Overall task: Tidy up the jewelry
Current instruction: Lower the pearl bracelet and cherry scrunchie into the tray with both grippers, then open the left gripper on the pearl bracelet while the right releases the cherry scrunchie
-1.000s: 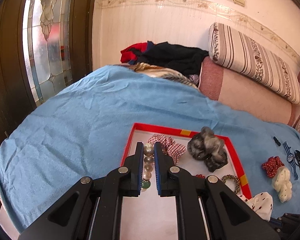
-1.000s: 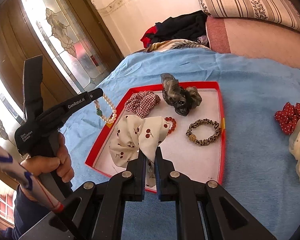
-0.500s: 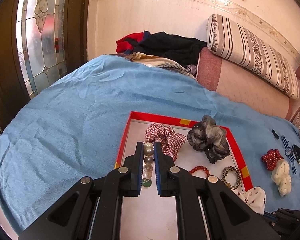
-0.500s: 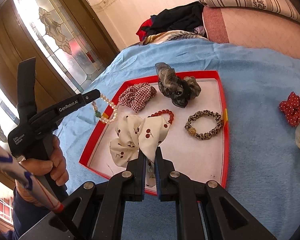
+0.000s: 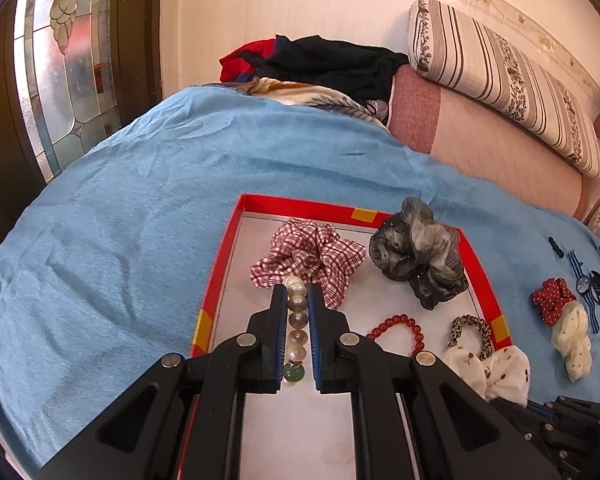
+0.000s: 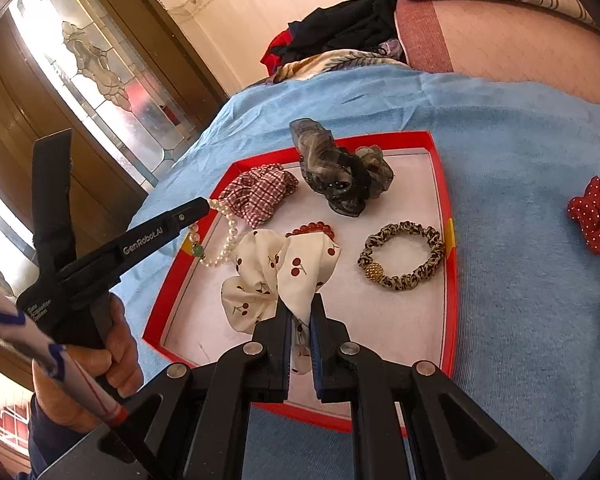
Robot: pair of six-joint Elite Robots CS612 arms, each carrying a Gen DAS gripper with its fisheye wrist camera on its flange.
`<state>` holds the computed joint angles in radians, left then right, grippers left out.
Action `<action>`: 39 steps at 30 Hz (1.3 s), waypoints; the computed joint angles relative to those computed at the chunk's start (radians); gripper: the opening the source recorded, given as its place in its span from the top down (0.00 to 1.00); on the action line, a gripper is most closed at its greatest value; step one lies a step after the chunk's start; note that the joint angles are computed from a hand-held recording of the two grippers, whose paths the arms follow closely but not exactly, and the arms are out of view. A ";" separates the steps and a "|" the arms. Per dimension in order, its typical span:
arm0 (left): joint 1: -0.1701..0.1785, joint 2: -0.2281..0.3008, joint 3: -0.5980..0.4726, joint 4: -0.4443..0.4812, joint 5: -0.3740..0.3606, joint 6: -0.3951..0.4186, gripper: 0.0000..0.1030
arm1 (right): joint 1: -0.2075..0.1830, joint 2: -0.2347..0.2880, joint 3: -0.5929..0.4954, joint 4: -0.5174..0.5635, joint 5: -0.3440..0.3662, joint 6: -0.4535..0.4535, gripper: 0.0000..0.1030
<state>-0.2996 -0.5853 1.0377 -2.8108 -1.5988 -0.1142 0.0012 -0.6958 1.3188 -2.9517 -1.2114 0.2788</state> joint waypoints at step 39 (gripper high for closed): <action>-0.018 0.026 -0.034 0.065 0.026 0.036 0.90 | -0.009 0.028 -0.030 0.049 -0.002 0.048 0.88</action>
<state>-0.3180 -0.5596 1.0032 -2.7458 -1.5724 -0.0781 -0.0079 -0.6673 1.2885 -2.9026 -1.2130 0.3265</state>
